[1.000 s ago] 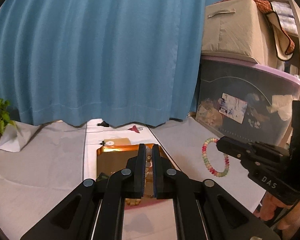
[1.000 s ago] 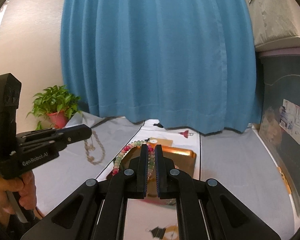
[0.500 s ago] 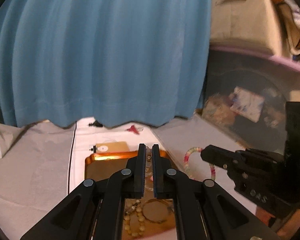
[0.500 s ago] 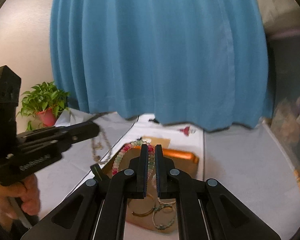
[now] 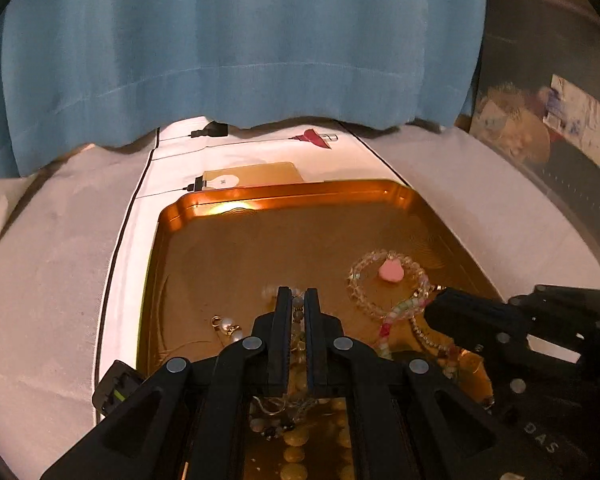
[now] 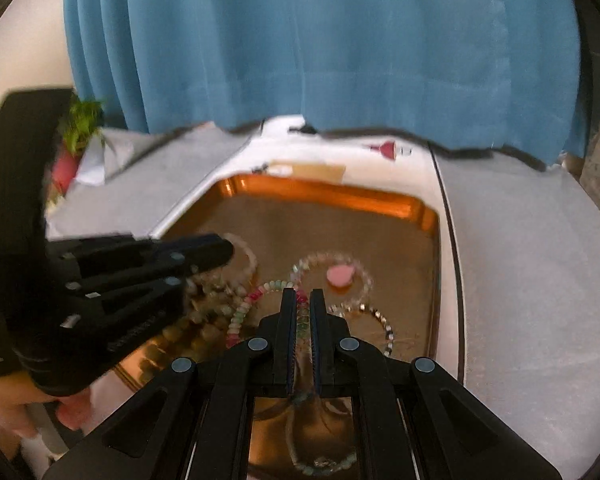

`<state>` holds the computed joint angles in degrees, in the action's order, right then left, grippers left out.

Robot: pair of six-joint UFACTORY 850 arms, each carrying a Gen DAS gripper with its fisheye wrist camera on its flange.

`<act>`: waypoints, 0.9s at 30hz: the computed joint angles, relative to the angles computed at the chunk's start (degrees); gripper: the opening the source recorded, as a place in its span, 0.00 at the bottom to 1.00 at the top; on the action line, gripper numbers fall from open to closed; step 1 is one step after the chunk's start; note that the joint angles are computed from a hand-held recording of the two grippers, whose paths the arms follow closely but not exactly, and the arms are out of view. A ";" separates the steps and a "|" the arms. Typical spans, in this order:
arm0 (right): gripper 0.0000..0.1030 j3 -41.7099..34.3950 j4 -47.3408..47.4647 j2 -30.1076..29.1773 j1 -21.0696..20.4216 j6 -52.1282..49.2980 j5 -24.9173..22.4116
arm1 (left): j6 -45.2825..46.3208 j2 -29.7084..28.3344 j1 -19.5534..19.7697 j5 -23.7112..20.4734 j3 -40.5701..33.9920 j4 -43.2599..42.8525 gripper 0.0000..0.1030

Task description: Organize jewelry

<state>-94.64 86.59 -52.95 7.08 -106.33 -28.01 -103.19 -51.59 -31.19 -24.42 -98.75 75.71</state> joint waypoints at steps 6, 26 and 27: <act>0.25 -1.96 -5.73 -1.40 -0.64 8.69 -0.32 | 2.17 1.33 -0.31 -0.03 0.85 -3.29 0.29; 0.96 41.40 17.82 40.37 -6.45 -15.25 -6.11 | -7.02 27.49 -20.99 -24.93 18.30 -5.27 1.00; 0.97 43.99 17.87 43.90 -6.61 -15.84 -5.75 | -5.81 27.49 -22.31 -27.55 17.56 -7.43 1.00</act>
